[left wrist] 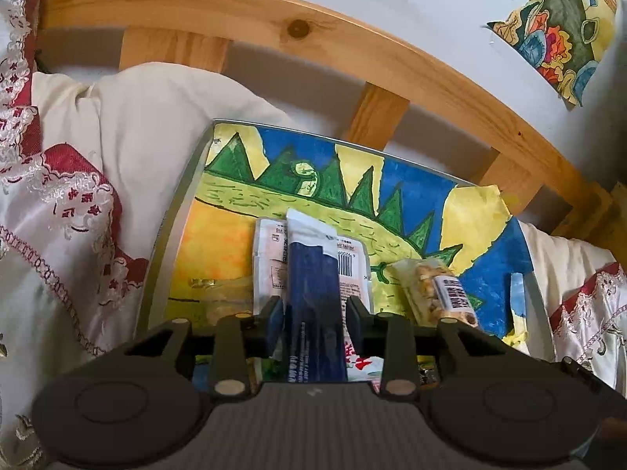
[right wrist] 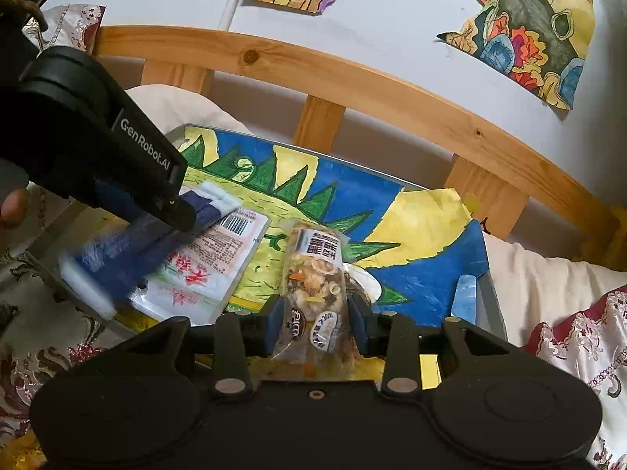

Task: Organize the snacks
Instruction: 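Open both grippers to release the packets on the tray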

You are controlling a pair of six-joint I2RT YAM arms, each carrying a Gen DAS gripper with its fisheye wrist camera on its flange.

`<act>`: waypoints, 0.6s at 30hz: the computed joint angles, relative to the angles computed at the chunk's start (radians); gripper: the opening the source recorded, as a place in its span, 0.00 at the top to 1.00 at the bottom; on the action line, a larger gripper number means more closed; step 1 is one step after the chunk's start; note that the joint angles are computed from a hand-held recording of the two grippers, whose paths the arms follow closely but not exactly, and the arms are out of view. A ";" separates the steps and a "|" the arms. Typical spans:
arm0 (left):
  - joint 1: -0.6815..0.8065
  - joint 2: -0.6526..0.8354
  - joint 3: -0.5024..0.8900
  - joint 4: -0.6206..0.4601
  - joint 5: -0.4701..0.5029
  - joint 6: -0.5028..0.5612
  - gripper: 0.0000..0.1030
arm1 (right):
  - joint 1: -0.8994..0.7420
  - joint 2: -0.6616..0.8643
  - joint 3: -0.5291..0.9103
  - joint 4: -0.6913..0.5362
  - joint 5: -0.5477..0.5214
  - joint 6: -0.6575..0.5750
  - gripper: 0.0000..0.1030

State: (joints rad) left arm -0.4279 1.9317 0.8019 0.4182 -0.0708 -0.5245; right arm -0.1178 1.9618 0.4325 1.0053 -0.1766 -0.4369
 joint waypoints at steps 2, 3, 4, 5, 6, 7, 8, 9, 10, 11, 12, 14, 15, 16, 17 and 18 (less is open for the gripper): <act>0.004 -0.003 -0.004 0.003 0.007 -0.007 0.57 | 0.000 -0.003 -0.001 0.000 0.000 0.007 0.57; 0.006 -0.007 -0.008 0.008 0.010 -0.011 0.55 | -0.001 -0.004 -0.002 0.002 -0.001 0.012 0.54; 0.007 -0.010 -0.011 0.011 0.011 -0.016 0.52 | -0.003 -0.007 -0.005 0.004 -0.004 0.015 0.53; 0.007 -0.016 -0.016 0.015 0.011 -0.019 0.49 | -0.004 -0.012 -0.008 0.008 -0.006 0.020 0.51; 0.007 -0.023 -0.020 0.017 0.007 -0.021 0.45 | -0.004 -0.017 -0.012 0.012 -0.008 0.024 0.47; 0.004 -0.031 -0.026 0.020 -0.002 -0.024 0.37 | -0.005 -0.024 -0.016 0.015 -0.009 0.030 0.45; 0.000 -0.041 -0.034 0.026 -0.016 -0.026 0.32 | -0.006 -0.032 -0.021 0.020 -0.011 0.037 0.42; -0.003 -0.052 -0.044 0.034 -0.030 -0.027 0.30 | -0.008 -0.043 -0.028 0.025 -0.014 0.045 0.39; -0.006 -0.064 -0.053 0.038 -0.040 -0.027 0.27 | -0.010 -0.054 -0.034 0.027 -0.015 0.053 0.38; -0.008 -0.079 -0.062 0.038 -0.051 -0.027 0.22 | -0.013 -0.070 -0.041 0.029 -0.018 0.062 0.35; -0.011 -0.093 -0.070 0.038 -0.062 -0.030 0.21 | -0.016 -0.085 -0.049 0.030 -0.020 0.071 0.31; -0.021 -0.134 -0.100 0.038 -0.099 -0.044 0.15 | -0.028 -0.121 -0.064 0.027 -0.032 0.091 0.28; -0.028 -0.158 -0.119 0.038 -0.124 -0.050 0.13 | -0.036 -0.142 -0.073 0.024 -0.040 0.103 0.26; -0.038 -0.178 -0.134 0.037 -0.153 -0.052 0.10 | -0.044 -0.166 -0.081 0.017 -0.049 0.116 0.24; -0.052 -0.201 -0.148 0.031 -0.194 -0.049 0.08 | -0.051 -0.196 -0.089 -0.007 -0.051 0.117 0.22; -0.065 -0.223 -0.161 0.025 -0.232 -0.043 0.05 | -0.063 -0.223 -0.099 -0.015 -0.068 0.132 0.21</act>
State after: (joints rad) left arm -0.4924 1.7086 0.6413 0.4437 -0.3025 -0.5676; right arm -0.1810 1.7383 0.3333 0.9898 -0.2450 -0.3044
